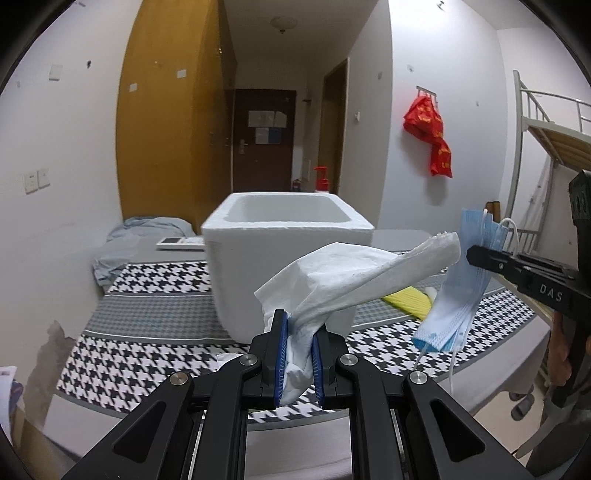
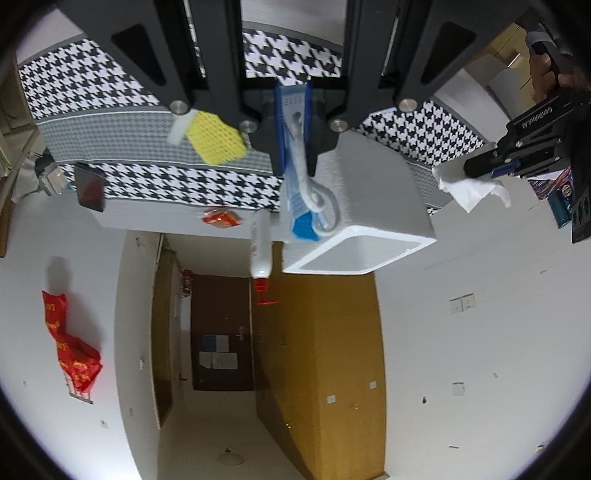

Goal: Organize soft objects
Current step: 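Carry the white cloth and blue mask over to the white foam box with both tools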

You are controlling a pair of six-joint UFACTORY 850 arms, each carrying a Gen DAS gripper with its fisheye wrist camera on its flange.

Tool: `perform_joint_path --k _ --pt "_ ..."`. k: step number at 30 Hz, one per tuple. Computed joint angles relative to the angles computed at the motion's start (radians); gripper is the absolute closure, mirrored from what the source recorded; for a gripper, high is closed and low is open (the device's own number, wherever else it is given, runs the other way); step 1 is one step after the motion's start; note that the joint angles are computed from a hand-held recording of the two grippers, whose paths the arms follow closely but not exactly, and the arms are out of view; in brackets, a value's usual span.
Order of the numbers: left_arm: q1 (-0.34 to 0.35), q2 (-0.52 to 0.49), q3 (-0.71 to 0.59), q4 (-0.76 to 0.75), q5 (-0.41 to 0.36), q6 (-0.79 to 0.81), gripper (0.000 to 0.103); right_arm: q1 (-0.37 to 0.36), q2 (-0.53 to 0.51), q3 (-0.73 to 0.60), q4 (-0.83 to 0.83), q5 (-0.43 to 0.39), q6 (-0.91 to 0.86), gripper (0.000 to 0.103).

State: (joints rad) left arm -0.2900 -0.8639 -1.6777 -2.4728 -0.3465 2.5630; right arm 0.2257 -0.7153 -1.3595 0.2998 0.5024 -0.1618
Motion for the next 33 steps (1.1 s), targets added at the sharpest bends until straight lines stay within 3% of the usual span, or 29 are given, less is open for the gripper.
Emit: perform_joint_path --k 20,33 --pt "0.026 0.028 0.037 -0.175 -0.001 0.154 0.09 0.025 -0.058 -0.11 -0.115 -0.055 0.05 0.091" --pt "0.046 0.01 -0.034 -0.11 0.017 0.093 0.09 0.041 -0.093 -0.204 -0.08 -0.095 -0.023 0.091"
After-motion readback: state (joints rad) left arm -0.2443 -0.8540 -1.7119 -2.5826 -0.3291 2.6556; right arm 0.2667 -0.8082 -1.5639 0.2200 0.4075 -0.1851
